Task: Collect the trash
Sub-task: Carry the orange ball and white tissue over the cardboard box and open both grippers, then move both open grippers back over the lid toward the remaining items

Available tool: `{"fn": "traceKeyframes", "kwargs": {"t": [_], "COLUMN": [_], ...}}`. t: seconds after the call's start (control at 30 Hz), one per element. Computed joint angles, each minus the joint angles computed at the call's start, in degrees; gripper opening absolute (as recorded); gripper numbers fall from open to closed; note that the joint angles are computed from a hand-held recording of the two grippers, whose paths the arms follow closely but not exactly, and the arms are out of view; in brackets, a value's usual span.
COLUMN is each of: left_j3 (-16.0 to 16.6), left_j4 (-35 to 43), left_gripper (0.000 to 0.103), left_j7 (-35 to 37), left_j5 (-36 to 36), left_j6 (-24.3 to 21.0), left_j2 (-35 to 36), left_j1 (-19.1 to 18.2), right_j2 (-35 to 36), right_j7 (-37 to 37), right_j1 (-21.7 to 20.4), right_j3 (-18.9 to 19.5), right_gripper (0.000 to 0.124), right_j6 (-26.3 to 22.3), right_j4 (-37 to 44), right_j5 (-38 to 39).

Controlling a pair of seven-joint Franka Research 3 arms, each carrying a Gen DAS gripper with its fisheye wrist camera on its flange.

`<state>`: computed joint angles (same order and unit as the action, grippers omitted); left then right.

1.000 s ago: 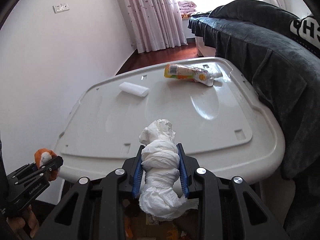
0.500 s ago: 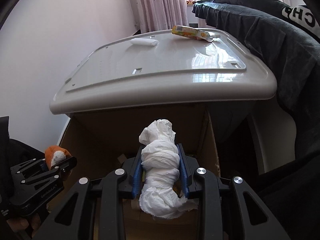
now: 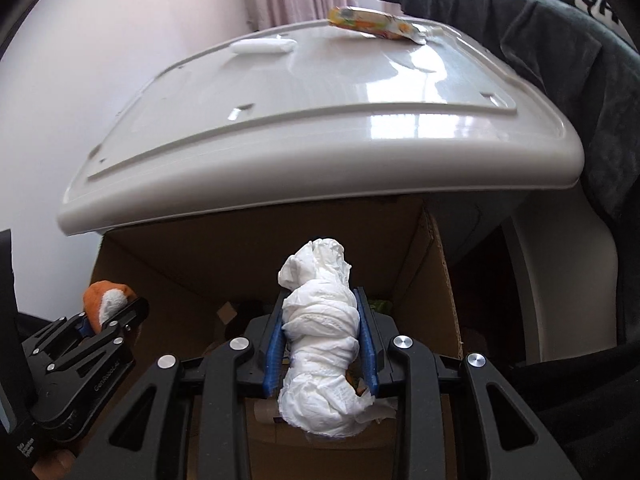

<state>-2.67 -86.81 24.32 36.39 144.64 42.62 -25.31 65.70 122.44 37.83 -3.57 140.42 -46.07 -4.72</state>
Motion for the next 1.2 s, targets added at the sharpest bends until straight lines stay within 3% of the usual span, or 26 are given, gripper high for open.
{"fn": "traceKeyframes", "kwargs": {"t": [0.17, 0.43, 0.67, 0.7, 0.73, 0.77, 0.83, 1.2], "left_j3": [-3.0, -1.9, -1.4, -1.0, -0.9, -0.5, 0.6, -1.2], "left_j4": [-0.6, -2.5, -3.3, -3.5, -3.1, -2.7, -2.6, -2.1], "left_gripper": [0.029, 0.029, 0.031, 0.034, 0.048, 0.072, 0.086, 0.086], "left_j7": [4.5, 3.8, 3.0, 2.2, 1.8, 1.2, -1.0, -1.0], "left_j5": [-5.3, -5.9, -4.5, -3.9, -3.5, -2.9, -0.8, -0.2], "left_j6": [-0.1, -0.2, -0.6, -0.9, -1.3, -2.2, -4.5, -6.3], "left_j2": [0.7, -0.7, -1.8, -2.2, -2.0, -1.8, -2.3, -2.2], "left_j1": [2.6, 1.9, 1.2, 0.7, 0.4, 0.0, -1.4, 0.3], "right_j2": [1.4, 2.3, -0.8, -0.8, -1.2, -2.0, -2.8, -3.5], "right_j7": [-0.7, -3.0, -1.8, -1.4, -0.7, 0.3, 1.2, 2.6], "right_j1": [-0.4, 0.1, 0.6, 0.7, 0.9, 1.2, 1.5, 1.0], "right_j3": [0.8, 1.1, 0.3, 0.1, -0.2, -0.8, -1.4, -1.0], "right_gripper": [0.031, 0.032, 0.033, 0.035, 0.049, 0.059, 0.059, 0.059], "right_j6": [-2.7, -2.7, 0.1, 0.0, 0.1, 1.1, 2.3, 2.8], "right_j4": [1.8, 3.1, -2.3, -2.3, -2.7, -4.1, -5.5, -6.1], "right_j5": [0.9, 0.8, 0.4, 0.4, 0.1, -0.3, -1.2, -1.8]}}
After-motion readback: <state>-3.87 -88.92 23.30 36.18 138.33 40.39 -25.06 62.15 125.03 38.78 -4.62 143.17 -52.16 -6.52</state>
